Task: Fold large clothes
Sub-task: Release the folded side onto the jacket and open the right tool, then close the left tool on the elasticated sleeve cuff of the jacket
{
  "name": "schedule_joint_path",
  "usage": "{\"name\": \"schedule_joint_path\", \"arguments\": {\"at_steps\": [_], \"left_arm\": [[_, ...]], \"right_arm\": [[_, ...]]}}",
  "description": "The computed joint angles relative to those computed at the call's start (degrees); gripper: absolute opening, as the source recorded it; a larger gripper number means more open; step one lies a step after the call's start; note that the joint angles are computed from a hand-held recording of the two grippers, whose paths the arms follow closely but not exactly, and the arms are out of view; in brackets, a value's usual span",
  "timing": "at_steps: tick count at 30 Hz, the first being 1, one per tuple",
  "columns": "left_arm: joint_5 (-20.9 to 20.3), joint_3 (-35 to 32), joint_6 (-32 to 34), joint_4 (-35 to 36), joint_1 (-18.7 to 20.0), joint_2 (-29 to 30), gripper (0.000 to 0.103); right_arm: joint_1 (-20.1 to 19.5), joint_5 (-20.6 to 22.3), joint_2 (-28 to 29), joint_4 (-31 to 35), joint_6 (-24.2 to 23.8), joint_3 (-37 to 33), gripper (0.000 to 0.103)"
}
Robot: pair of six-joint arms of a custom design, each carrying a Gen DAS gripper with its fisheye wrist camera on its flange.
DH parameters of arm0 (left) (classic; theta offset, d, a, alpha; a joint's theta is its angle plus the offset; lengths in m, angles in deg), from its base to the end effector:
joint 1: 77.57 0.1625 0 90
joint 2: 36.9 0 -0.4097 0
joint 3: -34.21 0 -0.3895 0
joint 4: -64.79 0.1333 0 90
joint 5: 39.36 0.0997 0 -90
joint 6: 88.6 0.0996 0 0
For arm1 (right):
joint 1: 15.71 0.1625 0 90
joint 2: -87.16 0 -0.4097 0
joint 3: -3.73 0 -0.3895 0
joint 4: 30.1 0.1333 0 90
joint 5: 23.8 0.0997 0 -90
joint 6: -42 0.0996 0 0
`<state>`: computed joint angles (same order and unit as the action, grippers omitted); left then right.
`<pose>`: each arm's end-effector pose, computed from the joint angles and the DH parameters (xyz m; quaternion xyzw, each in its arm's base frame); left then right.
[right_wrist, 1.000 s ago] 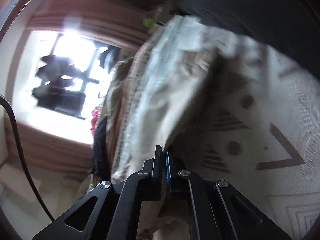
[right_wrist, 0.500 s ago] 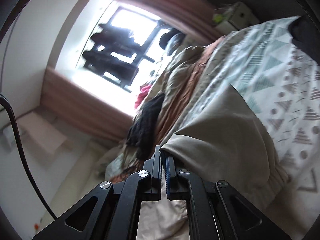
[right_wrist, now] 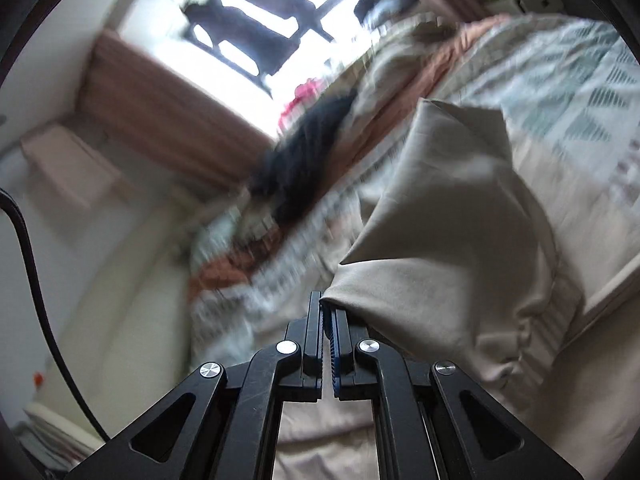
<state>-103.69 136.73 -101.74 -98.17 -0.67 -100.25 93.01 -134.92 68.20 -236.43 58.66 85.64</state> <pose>0.0317 -0.6424 0.2635 -0.0649 0.9329 -0.3242 0.1427 0.3165 -0.6304 -0.0267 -0.0665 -0.8797 0.4704 0.0218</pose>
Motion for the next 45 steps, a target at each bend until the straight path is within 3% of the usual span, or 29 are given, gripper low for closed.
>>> {"name": "schedule_joint_path", "arguments": {"at_steps": [4, 6, 7, 8, 9, 14, 23, 27, 29, 33, 45], "left_arm": [[-0.7, -0.5, -1.0, 0.1, 0.6, -0.4, 0.080], [-0.6, -0.4, -1.0, -0.4, 0.7, -0.7, 0.080], [-0.5, -0.3, -1.0, -0.5, 0.7, -0.8, 0.080], [-0.4, -0.2, -1.1, -0.7, 0.7, -0.9, 0.080], [-0.3, -0.2, -1.1, -0.8, 0.6, -0.8, 0.080], [1.2, 0.3, -0.4, -1.5, -0.2, -0.5, 0.080], [8.7, 2.1, 11.4, -5.5, -5.5, 3.2, 0.080], [10.9, 1.5, 14.4, -5.7, -7.5, 5.4, 0.080], [11.6, 1.0, 14.8, -5.5, -8.5, 6.2, 0.080], [9.4, -0.3, 14.7, -3.8, -10.7, 7.8, 0.080], [6.8, -10.0, 20.6, 2.2, -16.8, 20.1, 0.080]], "right_arm": [[-0.9, 0.7, 3.0, 14.3, 3.1, -5.5, 0.013], [-1.7, 3.5, 3.6, 20.0, 5.5, -6.5, 0.037], [-1.8, 4.3, 3.8, 21.3, 6.2, -6.4, 0.055], [-1.7, 4.1, 3.9, 21.4, 6.2, -5.8, 0.064], [-1.5, 3.4, 3.7, 20.9, 6.5, -4.8, 0.066], [-2.1, 4.7, 0.6, 12.7, 9.2, 3.1, 0.067], [-4.3, -4.8, -7.8, 1.7, 18.0, 17.7, 0.067], [-7.7, -0.3, -10.6, -1.3, 19.6, 21.7, 0.067], [-8.4, 0.0, -11.6, -2.1, 19.7, 23.0, 0.067], [-9.6, 0.8, -12.4, -4.8, 21.8, 24.6, 0.067], [-12.2, 2.3, -13.9, -15.7, 26.4, 29.4, 0.067]]}}
